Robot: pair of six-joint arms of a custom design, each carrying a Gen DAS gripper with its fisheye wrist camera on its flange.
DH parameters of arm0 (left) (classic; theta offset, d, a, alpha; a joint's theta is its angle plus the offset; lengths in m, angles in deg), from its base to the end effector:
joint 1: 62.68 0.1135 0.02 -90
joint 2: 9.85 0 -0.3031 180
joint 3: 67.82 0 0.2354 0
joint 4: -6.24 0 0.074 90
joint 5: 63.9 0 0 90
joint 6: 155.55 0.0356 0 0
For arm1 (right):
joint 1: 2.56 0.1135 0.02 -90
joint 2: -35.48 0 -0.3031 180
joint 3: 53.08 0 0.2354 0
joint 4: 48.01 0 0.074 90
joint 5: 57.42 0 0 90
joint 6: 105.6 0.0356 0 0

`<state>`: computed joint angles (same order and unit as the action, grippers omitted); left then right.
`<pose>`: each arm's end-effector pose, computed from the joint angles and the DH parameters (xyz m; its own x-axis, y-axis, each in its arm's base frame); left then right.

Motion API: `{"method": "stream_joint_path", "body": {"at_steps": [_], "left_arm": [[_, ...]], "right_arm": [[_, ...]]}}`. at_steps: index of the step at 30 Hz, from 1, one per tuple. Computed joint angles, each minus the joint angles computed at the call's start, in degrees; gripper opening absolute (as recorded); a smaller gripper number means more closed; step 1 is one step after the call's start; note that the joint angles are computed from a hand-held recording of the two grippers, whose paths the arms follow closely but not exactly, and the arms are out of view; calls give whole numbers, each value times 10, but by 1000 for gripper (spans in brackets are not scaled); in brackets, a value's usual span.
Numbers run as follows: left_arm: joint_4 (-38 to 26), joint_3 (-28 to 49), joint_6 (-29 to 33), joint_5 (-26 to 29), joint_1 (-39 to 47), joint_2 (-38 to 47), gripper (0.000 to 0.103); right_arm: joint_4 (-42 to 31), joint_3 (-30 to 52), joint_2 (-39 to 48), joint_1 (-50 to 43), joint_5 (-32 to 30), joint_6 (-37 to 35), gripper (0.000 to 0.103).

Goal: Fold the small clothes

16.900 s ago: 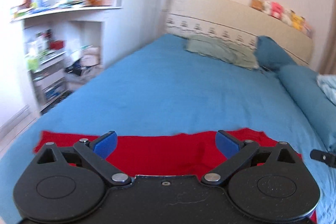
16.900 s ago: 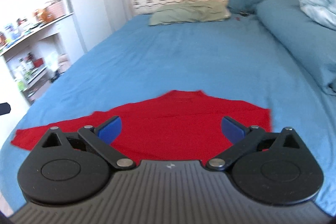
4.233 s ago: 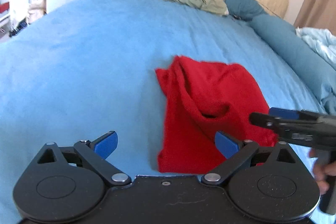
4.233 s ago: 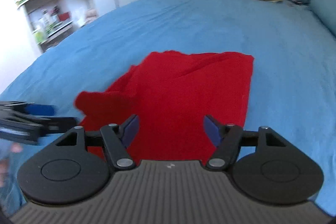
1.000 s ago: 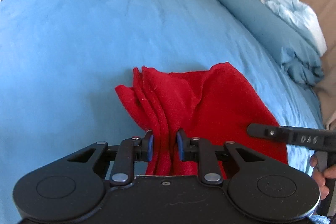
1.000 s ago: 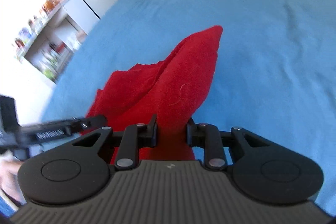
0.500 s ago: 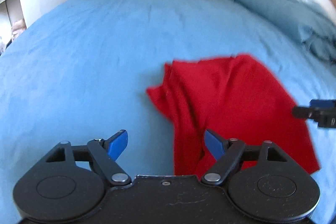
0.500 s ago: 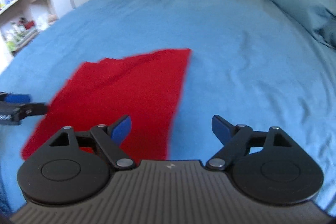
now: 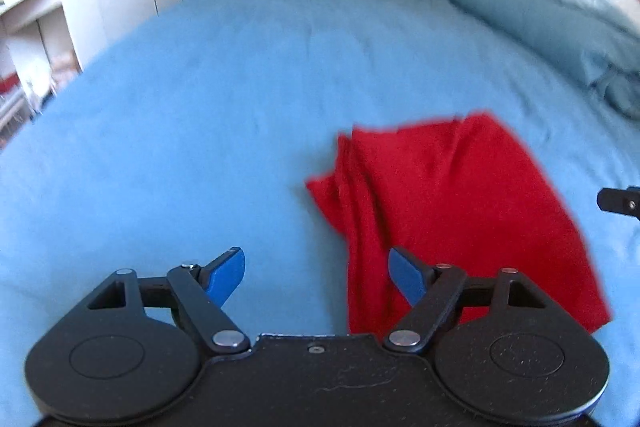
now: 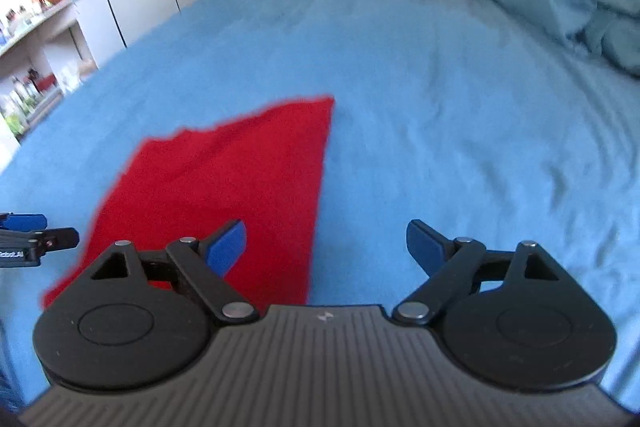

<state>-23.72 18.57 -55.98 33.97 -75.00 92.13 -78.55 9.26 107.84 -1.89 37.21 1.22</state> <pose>0.3762 -0.0872 0.2687 -0.6370 0.3077 -0.7068 0.4167 0.9088 0.0200 0.2432 0.0000 0.2902 -0.6080 0.2813 -0.7424 0.2357 0.9569 0.1696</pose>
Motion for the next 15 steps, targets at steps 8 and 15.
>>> {"method": "stream_joint_path", "body": {"at_steps": [8, 15], "left_arm": [[-103, 13, -6, -7, 10, -204, 103], [-234, 21, 6, -49, 3, -313, 103]], "right_arm": [[-310, 194, -124, 166, 197, 111, 103], [-697, 397, -95, 481, 419, 419, 103]]}}
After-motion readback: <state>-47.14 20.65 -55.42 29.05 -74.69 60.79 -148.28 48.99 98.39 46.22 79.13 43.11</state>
